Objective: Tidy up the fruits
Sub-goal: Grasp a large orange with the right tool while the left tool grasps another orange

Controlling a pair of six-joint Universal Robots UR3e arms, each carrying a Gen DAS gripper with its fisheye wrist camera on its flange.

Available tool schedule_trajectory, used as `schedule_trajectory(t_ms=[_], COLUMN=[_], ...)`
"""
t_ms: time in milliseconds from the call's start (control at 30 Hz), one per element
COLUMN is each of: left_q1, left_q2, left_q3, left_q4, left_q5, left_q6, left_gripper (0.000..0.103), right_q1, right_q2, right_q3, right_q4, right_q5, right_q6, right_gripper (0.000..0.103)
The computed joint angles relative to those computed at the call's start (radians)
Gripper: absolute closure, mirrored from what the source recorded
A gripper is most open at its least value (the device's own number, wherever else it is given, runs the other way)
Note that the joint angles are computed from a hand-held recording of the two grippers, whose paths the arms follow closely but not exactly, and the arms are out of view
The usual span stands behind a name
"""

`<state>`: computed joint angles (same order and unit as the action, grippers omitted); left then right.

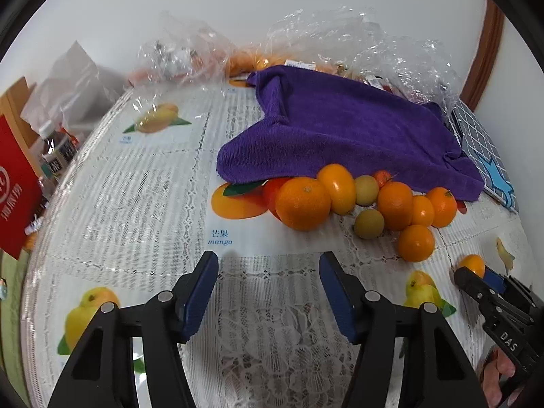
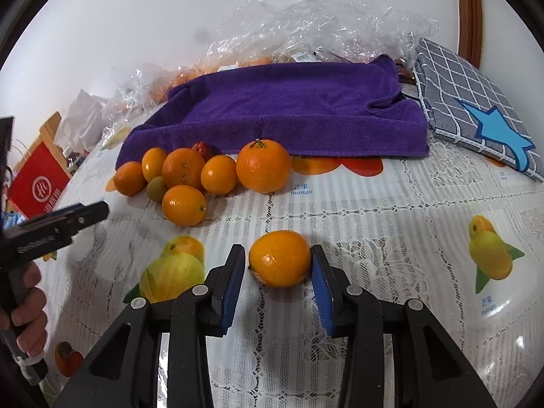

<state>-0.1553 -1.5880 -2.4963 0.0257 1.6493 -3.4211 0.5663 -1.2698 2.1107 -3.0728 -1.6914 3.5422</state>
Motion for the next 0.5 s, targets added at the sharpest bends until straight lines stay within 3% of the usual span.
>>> schedule_trajectory(t_ms=[167, 367, 500], left_q1=[0.036, -0.048, -0.052], left_q2=[-0.050, -0.142, -0.186], left_q3=[-0.005, 0.082, 0.112], left_q4=[0.060, 0.060, 0.098], left_q5=[-0.041, 0.048, 0.048], left_q6=[0.019, 0.059, 0.070], left_gripper=[0.043, 0.043, 0.043], right_q1=[-0.027, -0.067, -0.091], right_q2=[-0.009, -0.031, -0.049], right_q3=[0.008, 0.045, 0.069], right_q4=[0.004, -0.021, -0.029], right_q5=[0.039, 0.096, 0.096], right_q6=[-0.034, -0.077, -0.100], right_gripper=[0.068, 0.068, 0.068])
